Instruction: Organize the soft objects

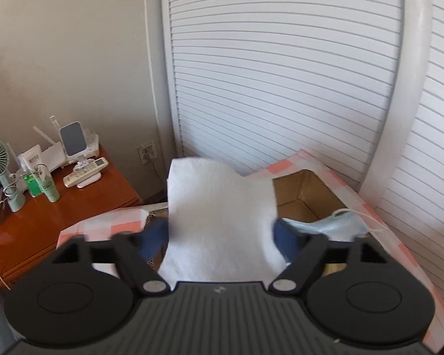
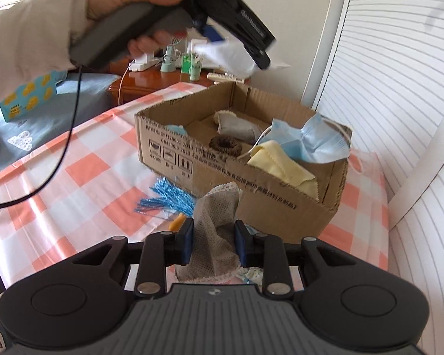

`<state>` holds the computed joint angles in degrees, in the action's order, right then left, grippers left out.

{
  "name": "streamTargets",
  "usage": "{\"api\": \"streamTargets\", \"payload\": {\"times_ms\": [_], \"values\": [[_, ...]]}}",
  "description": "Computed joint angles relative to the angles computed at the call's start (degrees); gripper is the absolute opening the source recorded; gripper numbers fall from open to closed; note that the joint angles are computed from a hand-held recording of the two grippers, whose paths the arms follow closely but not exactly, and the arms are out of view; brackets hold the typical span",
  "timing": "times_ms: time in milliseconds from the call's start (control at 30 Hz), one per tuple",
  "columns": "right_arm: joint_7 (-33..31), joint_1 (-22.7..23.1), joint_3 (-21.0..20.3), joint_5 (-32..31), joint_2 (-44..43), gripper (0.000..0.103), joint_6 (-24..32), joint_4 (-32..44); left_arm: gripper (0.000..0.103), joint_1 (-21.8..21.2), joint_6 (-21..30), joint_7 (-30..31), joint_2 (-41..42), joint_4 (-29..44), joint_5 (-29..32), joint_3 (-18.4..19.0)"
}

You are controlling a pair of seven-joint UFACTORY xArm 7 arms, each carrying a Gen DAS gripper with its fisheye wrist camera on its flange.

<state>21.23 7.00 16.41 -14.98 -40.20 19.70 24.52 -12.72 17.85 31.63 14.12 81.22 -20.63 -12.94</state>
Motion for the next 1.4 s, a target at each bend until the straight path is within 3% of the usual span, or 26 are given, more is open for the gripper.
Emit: {"api": "streamTargets", "payload": {"times_ms": [100,300,367,600,800,833,900,967,1033,1400], "values": [[0.0,0.34,-0.53,0.36,-1.7,0.032,0.24,-0.26,0.096,-0.87,-1.74,-3.03,0.4,-0.8,2.99,1.31],[-0.31,-0.79,-0.84,0.39,-3.2,0.032,0.42,0.36,0.096,1.72,-0.98,0.29,-6.72,-8.67,-1.89,0.63],[-0.16,-1.53,-0.83,0.32,-3.38,0.032,0.15,0.78,0.096,2.06,-0.23,4.63,-10.95,-12.66,-6.24,0.99],[-0.36,-6.28,-0.38,-1.65,0.03,0.032,-1.83,5.23,0.099,-2.55,2.2,12.19,-26.76,-28.09,-15.28,7.85],[2.43,-13.59,2.05,-5.62,9.13,0.033,-4.79,12.58,0.099,-5.84,1.95,8.8,-35.41,-37.66,-14.14,11.57],[3.96,-15.11,2.83,-6.52,11.09,0.035,-5.31,14.08,0.099,-6.78,2.26,8.79,-36.18,-38.38,-14.0,12.5],[6.6,-16.95,3.62,-8.23,14.68,0.054,-5.24,16.77,0.099,-8.01,1.66,8.21,-37.28,-39.66,-13.61,13.57],[10.2,-18.03,4.59,-10.48,16.48,0.093,-3.63,18.48,0.099,-8.35,1.39,6.84,-37.99,-40.47,-12.29,14.02],[14.94,-19.53,6.12,-14.35,15.49,0.102,-5.12,17.25,0.1,-8.36,1.03,5.38,-38.4,-41.08,-10.83,14.24],[22.45,-11.91,3.08,-12.41,8.59,0.103,0.83,10.21,0.1,-6.37,-2.85,-4.77,-38.73,-43.84,-2.58,13.34]]}}
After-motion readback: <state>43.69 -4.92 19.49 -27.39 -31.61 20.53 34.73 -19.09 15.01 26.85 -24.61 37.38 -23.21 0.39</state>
